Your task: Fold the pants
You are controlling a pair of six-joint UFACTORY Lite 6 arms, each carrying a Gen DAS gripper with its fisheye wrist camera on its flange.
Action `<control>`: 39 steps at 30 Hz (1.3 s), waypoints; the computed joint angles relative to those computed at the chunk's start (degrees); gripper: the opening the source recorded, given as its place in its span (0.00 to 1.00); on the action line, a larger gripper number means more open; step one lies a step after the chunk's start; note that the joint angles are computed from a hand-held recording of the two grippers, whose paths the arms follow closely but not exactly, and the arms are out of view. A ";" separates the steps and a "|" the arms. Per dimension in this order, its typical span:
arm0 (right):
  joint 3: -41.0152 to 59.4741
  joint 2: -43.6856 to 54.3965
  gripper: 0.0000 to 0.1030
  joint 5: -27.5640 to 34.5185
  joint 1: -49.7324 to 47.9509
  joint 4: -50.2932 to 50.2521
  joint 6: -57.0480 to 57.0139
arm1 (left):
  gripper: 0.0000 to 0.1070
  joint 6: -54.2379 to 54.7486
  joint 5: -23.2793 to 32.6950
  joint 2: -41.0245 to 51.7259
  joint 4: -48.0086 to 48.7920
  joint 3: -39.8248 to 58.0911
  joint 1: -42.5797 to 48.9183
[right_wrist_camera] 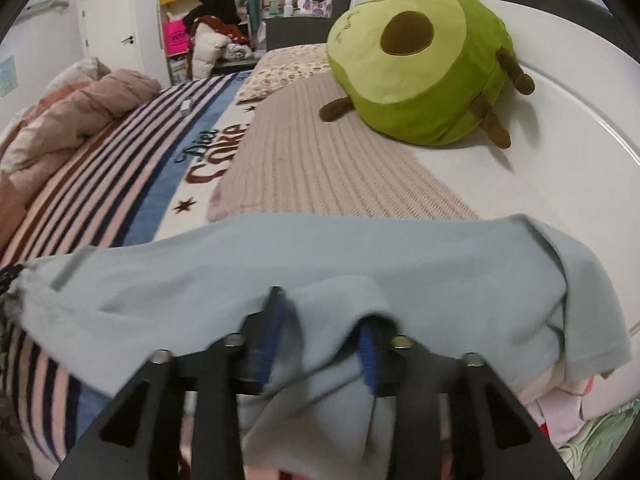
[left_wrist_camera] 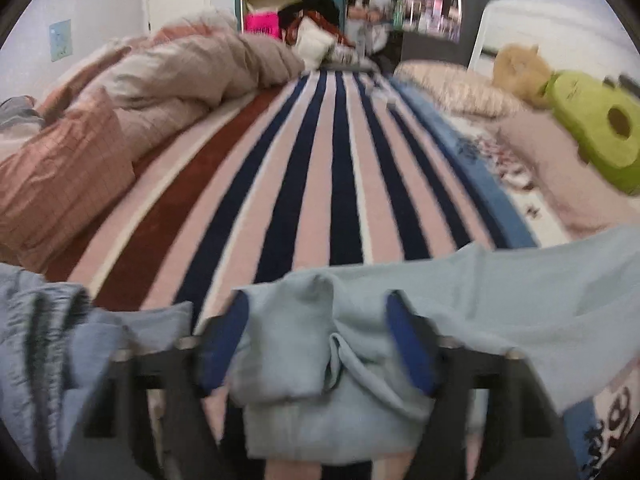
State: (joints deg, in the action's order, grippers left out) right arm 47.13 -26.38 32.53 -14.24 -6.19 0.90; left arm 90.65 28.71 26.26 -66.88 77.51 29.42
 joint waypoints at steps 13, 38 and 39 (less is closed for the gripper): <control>-7.07 -15.33 0.55 11.73 38.62 -11.77 23.38 | 0.66 5.13 17.34 -14.44 5.20 -17.03 9.43; -4.88 24.72 0.02 -9.09 49.85 -54.62 59.31 | 0.66 6.17 14.25 -7.52 1.51 -14.18 -2.08; -4.20 24.77 0.02 -8.98 49.22 -55.29 60.15 | 0.66 6.34 14.69 -7.63 1.61 -13.88 -1.95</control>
State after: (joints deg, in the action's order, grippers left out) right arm 42.93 -1.61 23.55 34.98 -61.47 61.05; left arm 96.98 43.40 18.63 -65.27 63.64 27.47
